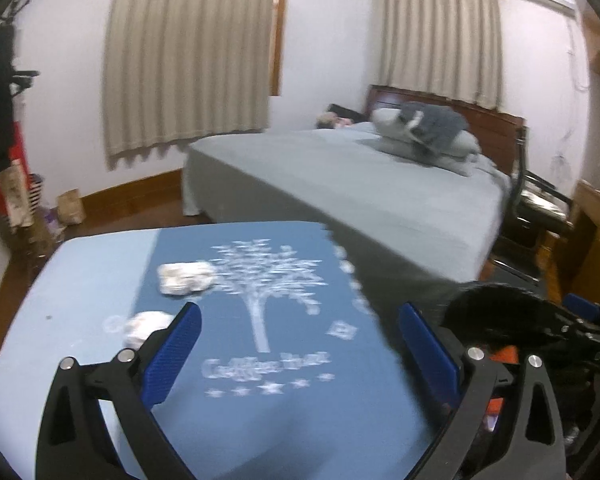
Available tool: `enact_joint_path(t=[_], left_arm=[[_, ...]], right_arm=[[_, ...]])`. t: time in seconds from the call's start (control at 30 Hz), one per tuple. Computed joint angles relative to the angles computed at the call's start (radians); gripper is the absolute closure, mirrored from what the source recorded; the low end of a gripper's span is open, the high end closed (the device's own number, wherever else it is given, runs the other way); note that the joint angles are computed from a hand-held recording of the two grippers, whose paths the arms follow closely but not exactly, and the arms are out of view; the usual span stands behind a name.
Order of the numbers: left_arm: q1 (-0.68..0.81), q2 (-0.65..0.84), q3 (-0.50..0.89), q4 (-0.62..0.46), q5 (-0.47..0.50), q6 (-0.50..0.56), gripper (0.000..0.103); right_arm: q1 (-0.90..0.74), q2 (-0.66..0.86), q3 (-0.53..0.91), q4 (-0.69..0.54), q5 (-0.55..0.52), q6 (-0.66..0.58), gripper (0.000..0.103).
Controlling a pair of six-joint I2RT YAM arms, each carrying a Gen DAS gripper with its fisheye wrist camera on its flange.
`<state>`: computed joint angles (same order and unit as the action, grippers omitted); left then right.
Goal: Collect trash
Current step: 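Move both open tools back over the white tissues on the table, then grasp a white tissue with the left tool while the right tool grasps the other tissue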
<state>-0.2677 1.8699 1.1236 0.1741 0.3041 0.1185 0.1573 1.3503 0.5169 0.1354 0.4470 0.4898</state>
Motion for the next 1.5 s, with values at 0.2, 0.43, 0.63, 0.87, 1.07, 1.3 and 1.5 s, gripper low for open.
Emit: enact_joint_path(t=[0.2,0.43,0.63,0.87,1.07,1.3,1.5], left_arm=[[0.105,0.109,0.102,0.002,-0.028,0.009,0.006],[0.184,0.270,0.259,-0.033,-0.059,0.019,0.006],[0.209,0.384,0.381,-0.096,-0.052,0.027,0.010],[0.212,0.491,0.529,-0.210,-0.040,0.030,0.017],[0.210,0.543,0.605,-0.283,-0.017,0.025,0.039],[0.212,0.550,0.620,-0.310,0.027,0.043,0.069],[0.250,0.521,0.612,-0.267,0.048,0.013,0.073]], right_arm=[[0.050,0.235,0.169,0.070,-0.014,-0.015,0.006],[0.105,0.476,0.386,0.082,-0.047,-0.033,0.006],[0.122,0.643,0.553,0.052,-0.077,-0.040,0.006],[0.120,0.749,0.683,0.006,-0.093,-0.057,0.006],[0.108,0.791,0.742,-0.019,-0.095,-0.067,0.006],[0.104,0.849,0.823,-0.054,-0.104,-0.063,0.006],[0.105,0.919,0.935,-0.090,-0.122,-0.072,0.006]])
